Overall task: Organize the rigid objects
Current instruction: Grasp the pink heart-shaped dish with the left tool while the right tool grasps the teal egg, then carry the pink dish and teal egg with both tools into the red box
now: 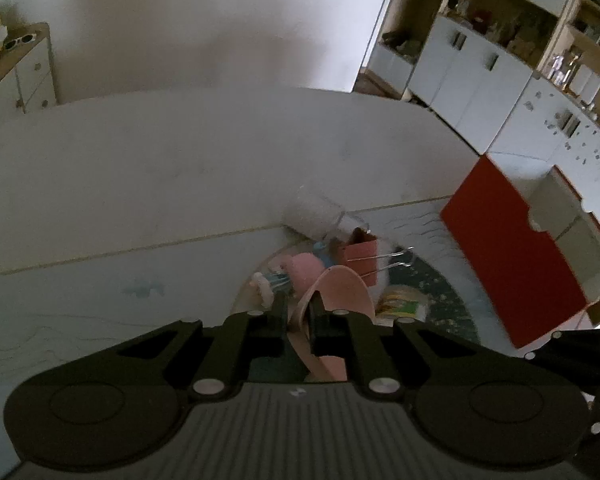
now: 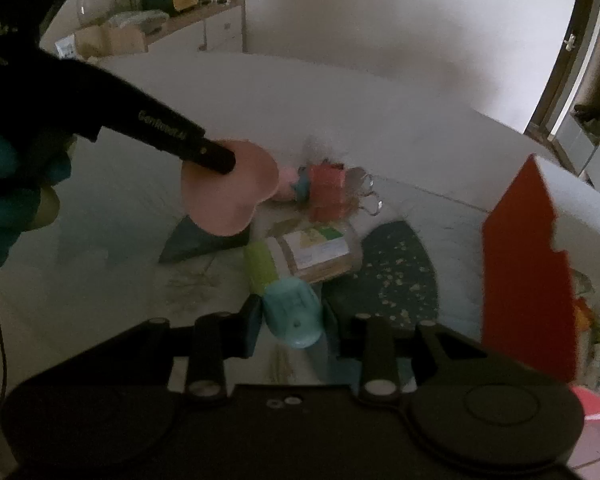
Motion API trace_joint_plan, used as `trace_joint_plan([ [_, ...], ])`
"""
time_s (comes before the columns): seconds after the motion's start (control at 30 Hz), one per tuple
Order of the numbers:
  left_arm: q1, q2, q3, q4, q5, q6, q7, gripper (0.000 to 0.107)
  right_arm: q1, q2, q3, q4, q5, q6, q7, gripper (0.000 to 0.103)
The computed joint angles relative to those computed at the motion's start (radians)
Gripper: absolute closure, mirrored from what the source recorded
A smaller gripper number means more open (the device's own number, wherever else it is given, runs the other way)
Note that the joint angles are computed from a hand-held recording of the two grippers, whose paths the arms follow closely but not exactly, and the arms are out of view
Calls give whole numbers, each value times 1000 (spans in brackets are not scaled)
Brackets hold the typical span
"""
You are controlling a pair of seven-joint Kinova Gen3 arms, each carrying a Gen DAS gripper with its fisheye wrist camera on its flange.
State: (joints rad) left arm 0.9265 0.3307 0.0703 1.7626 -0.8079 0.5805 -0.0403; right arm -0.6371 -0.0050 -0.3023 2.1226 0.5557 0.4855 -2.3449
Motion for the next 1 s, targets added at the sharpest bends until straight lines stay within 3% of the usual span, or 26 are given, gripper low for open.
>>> trace_joint_plan([
  [0.3, 46, -20, 25, -22, -45, 57, 47, 98, 55, -113, -36, 24, -64, 18, 65, 71],
  [0.5, 49, -40, 67, -56, -40, 87, 40, 98, 107, -194, -37, 39, -154, 27, 172, 71],
  [0.73, 80, -14, 86, -158, -41, 130, -4, 98, 148, -289, 32, 50, -287, 38, 367, 71],
  [1.0, 132, 74, 60, -338, -11, 169, -93, 98, 178, -361, 177, 49, -428, 49, 623, 71],
])
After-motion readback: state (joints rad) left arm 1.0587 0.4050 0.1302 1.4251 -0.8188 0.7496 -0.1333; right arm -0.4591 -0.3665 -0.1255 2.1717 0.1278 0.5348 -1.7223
